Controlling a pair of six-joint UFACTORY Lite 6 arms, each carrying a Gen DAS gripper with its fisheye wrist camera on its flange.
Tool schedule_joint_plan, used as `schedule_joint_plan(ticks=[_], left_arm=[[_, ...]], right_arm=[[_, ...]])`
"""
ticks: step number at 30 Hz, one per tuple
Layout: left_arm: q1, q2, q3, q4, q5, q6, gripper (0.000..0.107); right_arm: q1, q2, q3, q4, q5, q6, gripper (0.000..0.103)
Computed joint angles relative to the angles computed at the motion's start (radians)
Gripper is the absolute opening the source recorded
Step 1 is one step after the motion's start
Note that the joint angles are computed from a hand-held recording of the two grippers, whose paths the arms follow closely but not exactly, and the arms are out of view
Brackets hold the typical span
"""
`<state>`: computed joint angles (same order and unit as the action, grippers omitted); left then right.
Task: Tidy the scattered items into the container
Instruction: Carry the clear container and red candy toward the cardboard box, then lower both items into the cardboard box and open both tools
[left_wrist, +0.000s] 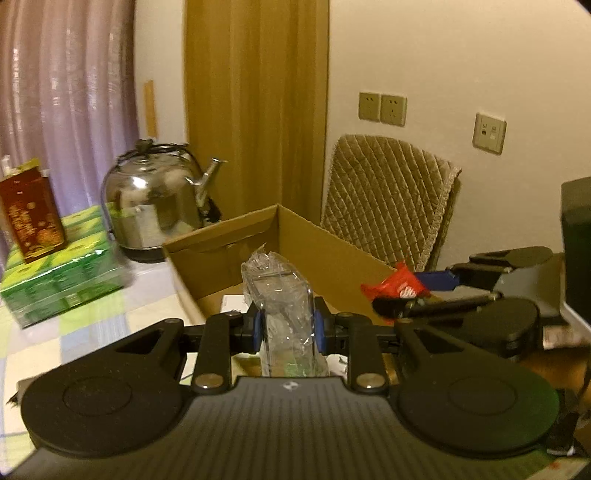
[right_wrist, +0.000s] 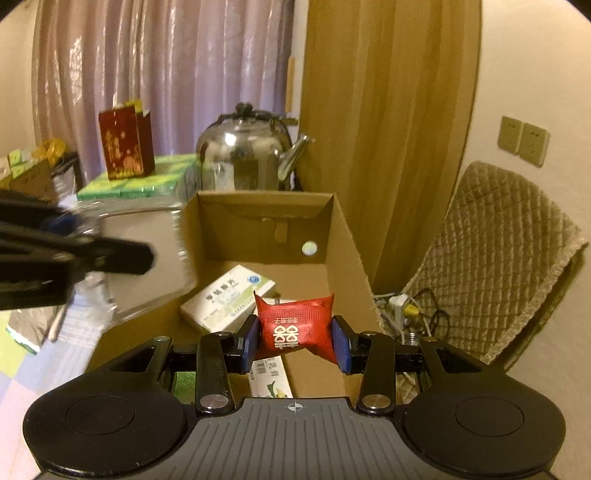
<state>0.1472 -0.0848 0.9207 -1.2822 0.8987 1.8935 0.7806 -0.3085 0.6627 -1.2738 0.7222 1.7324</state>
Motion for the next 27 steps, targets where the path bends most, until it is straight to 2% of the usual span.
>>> schedule_joint_plan(ticks=[5,12,27], left_arm=[[-0.149,0.127,0.064,-0.037,-0.147,0.033,0.022],[-0.248,0.274,0.133,-0.069,-0.283,0.113,0.022],[-0.281,0.376,0.200,-0.034,-0.333,0.109,0.024]], right_arm=[[-0.090,0.048,0.000,-0.012,-0.121,-0.061,0.039],[-0.159,0.119,0.014,-0.045,-0.203,-0.073,0.039],[-0.202,0.191,0.065,-0.010,-0.255,-0.127,0.039]])
